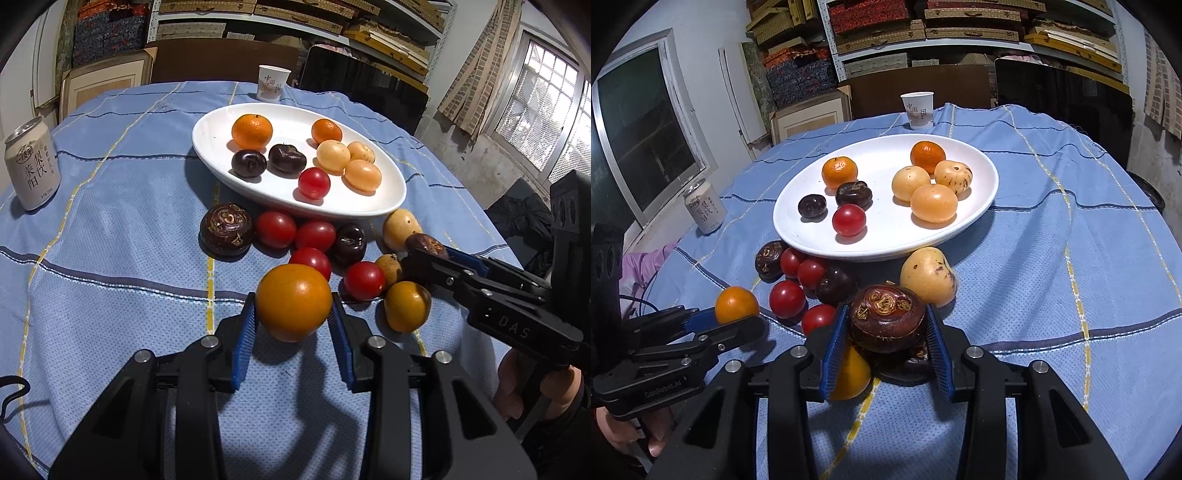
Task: Organize fruits
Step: 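Carry both held fruits onto the white plate and open both tools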
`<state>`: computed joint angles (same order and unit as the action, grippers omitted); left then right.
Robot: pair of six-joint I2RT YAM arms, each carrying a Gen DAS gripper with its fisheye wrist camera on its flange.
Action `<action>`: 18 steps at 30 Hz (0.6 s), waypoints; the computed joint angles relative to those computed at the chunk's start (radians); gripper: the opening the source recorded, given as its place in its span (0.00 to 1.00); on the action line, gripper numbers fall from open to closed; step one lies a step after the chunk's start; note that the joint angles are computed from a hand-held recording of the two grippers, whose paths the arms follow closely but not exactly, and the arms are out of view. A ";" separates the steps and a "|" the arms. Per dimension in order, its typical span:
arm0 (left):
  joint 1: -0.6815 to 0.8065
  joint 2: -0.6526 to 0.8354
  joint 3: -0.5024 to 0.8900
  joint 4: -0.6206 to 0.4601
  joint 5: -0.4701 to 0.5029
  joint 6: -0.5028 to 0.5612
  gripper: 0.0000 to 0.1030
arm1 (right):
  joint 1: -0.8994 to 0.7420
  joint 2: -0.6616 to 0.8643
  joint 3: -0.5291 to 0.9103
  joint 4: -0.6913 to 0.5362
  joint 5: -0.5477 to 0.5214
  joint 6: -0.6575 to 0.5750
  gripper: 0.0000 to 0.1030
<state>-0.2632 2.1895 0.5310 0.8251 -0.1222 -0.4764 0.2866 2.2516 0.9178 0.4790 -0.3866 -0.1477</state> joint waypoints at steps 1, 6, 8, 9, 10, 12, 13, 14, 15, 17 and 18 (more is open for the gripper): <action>-0.004 -0.002 -0.007 0.012 -0.003 0.000 0.36 | -0.002 -0.004 -0.007 0.004 -0.004 -0.004 0.41; -0.030 -0.024 -0.015 0.005 -0.017 0.018 0.36 | -0.020 -0.058 -0.035 -0.023 -0.034 -0.041 0.41; -0.035 -0.047 -0.012 -0.019 -0.019 0.037 0.36 | -0.033 -0.093 -0.036 -0.049 -0.052 -0.063 0.41; -0.033 -0.060 -0.011 -0.030 -0.020 0.047 0.36 | -0.042 -0.112 -0.024 -0.074 -0.062 -0.074 0.41; -0.027 -0.079 -0.007 -0.049 -0.023 0.060 0.36 | -0.049 -0.124 -0.007 -0.098 -0.069 -0.079 0.41; -0.003 -0.109 0.010 -0.089 -0.017 0.079 0.36 | -0.062 -0.136 0.059 -0.166 -0.077 -0.081 0.41; 0.015 -0.128 0.029 -0.122 -0.011 0.092 0.36 | -0.065 -0.134 0.096 -0.198 -0.081 -0.079 0.41; 0.033 -0.143 0.050 -0.153 -0.004 0.105 0.36 | -0.068 -0.130 0.135 -0.229 -0.085 -0.076 0.41; 0.049 -0.156 0.073 -0.182 0.000 0.118 0.36 | -0.068 -0.120 0.184 -0.260 -0.084 -0.072 0.41; 0.082 -0.167 0.141 -0.254 0.017 0.145 0.36 | -0.064 -0.095 0.264 -0.308 -0.081 -0.068 0.41; 0.093 -0.165 0.177 -0.286 0.026 0.152 0.36 | -0.060 -0.075 0.316 -0.337 -0.078 -0.064 0.41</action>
<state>-0.1699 2.0243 0.7078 0.5393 -0.0967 -0.3243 0.2269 2.1767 1.2336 0.1422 -0.4648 -0.2119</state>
